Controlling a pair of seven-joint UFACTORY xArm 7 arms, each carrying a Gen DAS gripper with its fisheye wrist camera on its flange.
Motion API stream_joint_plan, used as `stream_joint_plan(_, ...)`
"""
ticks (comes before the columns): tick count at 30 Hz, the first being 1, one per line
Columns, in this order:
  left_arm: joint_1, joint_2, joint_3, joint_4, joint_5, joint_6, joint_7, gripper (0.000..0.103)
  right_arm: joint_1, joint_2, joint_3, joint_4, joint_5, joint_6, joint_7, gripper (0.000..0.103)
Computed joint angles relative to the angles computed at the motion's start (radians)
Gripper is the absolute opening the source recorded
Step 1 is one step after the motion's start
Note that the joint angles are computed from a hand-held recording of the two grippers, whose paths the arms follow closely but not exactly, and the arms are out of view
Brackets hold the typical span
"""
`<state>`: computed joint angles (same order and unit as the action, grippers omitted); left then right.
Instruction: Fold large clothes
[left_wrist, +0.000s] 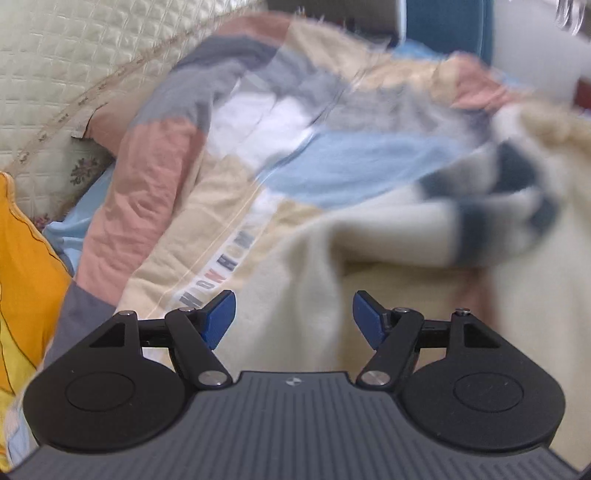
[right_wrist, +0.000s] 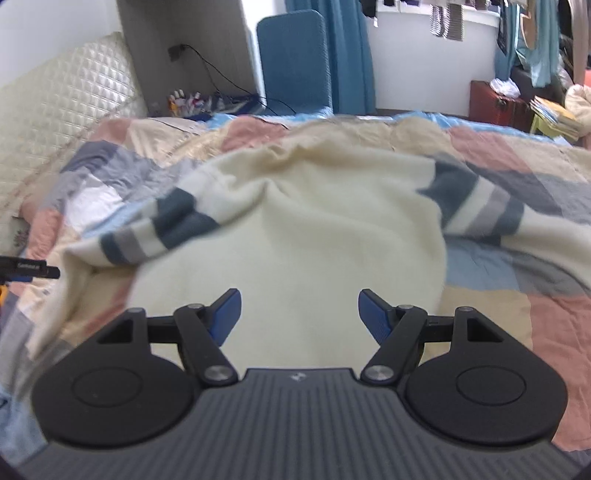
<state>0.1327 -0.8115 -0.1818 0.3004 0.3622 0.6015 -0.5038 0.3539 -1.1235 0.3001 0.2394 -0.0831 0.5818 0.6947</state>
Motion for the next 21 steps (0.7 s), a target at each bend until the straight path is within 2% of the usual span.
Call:
stream_joint_plan(2, 0.024, 0.099, 0.032, -0.025, 0.038, -0.117, 0.050, 0.075, -0.005, -0.034, -0.011, -0.057, 0.001, -0.022, 0.009, 0.072)
stream_joint_plan(3, 0.042, 0.134, 0.036, -0.039, 0.060, -0.169, 0.072, 0.069, -0.008, -0.046, -0.012, -0.086, 0.004, -0.036, 0.021, 0.072)
stream_joint_plan(4, 0.075, 0.155, 0.025, -0.052, 0.088, -0.217, 0.074, 0.060, -0.009, -0.046, -0.015, -0.108, 0.008, -0.053, 0.031, 0.072)
stream_joint_plan(5, 0.116, 0.164, 0.010, -0.062, 0.112, -0.264, 0.062, 0.038, -0.012, -0.032, -0.019, -0.124, 0.015, -0.073, 0.045, 0.072)
stream_joint_plan(6, 0.135, 0.165, 0.018, -0.066, 0.115, -0.295, 0.070, 0.022, -0.018, -0.006, -0.023, -0.134, 0.018, -0.107, 0.056, 0.072)
stream_joint_plan(7, 0.131, 0.165, 0.052, -0.061, 0.098, -0.314, 0.100, 0.012, -0.022, 0.018, -0.025, -0.144, 0.019, -0.146, 0.065, 0.072)
stream_joint_plan(8, 0.139, 0.162, 0.069, -0.049, 0.088, -0.324, 0.127, 0.009, -0.028, 0.044, -0.023, -0.148, 0.018, -0.181, 0.075, 0.072)
stream_joint_plan(9, 0.155, 0.144, 0.074, -0.035, 0.081, -0.328, 0.144, 0.009, -0.037, 0.070, -0.017, -0.148, 0.016, -0.212, 0.089, 0.072)
stream_joint_plan(11, 0.177, 0.177, 0.124, 0.017, 0.048, -0.390, 0.193, 0.009, -0.048, 0.124, -0.027, -0.135, 0.013, -0.264, 0.097, 0.072)
stream_joint_plan(13, 0.164, 0.260, 0.178, 0.119, -0.016, -0.407, 0.238, 0.009, -0.065, 0.164, -0.038, -0.123, 0.007, -0.320, 0.095, 0.072)
stream_joint_plan(15, 0.165, 0.371, 0.198, 0.244, -0.082, -0.420, 0.245, 0.008, -0.101, 0.198, -0.026, -0.105, -0.010, -0.361, 0.091, 0.072)
stream_joint_plan(18, 0.133, 0.560, 0.234, 0.451, -0.171, -0.406, 0.278, 0.008, -0.193, 0.218, 0.033, -0.098, -0.052, -0.409, 0.106, 0.072)
stream_joint_plan(19, 0.113, 0.628, 0.251, 0.524, -0.181, -0.383, 0.284, 0.008, -0.219, 0.227, 0.046, -0.097, -0.063, -0.416, 0.111, 0.072)
stream_joint_plan(20, 0.135, 0.700, 0.227, 0.597, -0.180, -0.365, 0.273, 0.009, -0.235, 0.242, 0.049, -0.096, -0.070, -0.420, 0.112, 0.072)
stream_joint_plan(21, 0.116, 0.780, 0.241, 0.682, -0.222, -0.316, 0.295, 0.009, -0.248, 0.259, 0.047, -0.095, -0.075, -0.425, 0.112, 0.072)
